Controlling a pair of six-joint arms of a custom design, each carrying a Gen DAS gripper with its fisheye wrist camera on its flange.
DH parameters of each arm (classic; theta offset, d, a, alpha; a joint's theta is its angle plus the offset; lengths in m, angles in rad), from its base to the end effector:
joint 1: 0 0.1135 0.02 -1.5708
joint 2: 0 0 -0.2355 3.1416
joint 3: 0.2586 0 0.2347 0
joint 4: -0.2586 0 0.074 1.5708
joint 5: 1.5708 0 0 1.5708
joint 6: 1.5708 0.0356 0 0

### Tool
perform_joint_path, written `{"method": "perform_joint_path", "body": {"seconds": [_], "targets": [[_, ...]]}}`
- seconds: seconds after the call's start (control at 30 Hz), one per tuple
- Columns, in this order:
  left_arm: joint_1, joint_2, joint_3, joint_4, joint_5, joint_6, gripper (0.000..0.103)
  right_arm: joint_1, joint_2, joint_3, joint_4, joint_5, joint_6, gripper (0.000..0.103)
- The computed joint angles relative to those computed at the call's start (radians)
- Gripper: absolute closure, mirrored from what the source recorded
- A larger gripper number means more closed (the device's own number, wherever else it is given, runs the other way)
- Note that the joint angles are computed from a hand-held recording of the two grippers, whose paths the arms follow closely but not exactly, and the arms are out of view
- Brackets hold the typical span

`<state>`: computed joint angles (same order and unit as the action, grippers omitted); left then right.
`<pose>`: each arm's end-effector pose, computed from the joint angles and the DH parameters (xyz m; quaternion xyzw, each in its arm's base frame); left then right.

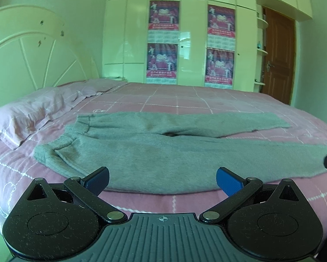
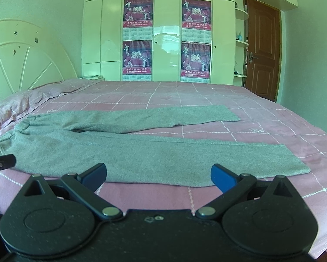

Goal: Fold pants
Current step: 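Grasp the leg cuffs with the left tool while the right tool grasps the other cuff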

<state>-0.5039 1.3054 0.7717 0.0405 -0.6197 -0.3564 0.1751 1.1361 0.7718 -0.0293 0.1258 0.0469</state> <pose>0.2506 -0.1146 0.2282 -0.0958 0.8268 0.0341 0.5533 0.2520 0.0401 0.2604 -0.0183 0.8306 0.0094 0.5565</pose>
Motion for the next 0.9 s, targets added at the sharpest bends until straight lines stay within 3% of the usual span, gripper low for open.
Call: {"method": "perform_joint_path", "body": {"seconds": [0.3,0.57,0.73,0.9], "targets": [[0.256,0.128,0.115,0.018,0.197,0.09,0.0,-0.022,0.184,0.173,0.015,-0.048,0.006,0.007],[0.402,0.267,0.254,0.055,0.302,0.212,0.0,0.017,0.469,0.514,-0.042,-0.107,-0.003,0.007],[0.556,0.423,0.479,-0.017,0.414,0.324,0.0,0.031,0.686,0.805,-0.121,-0.148,-0.017,0.01],[0.705,0.695,0.86,-0.145,0.513,0.441,0.0,0.034,0.954,1.207,-0.258,-0.171,-0.026,0.011]]}}
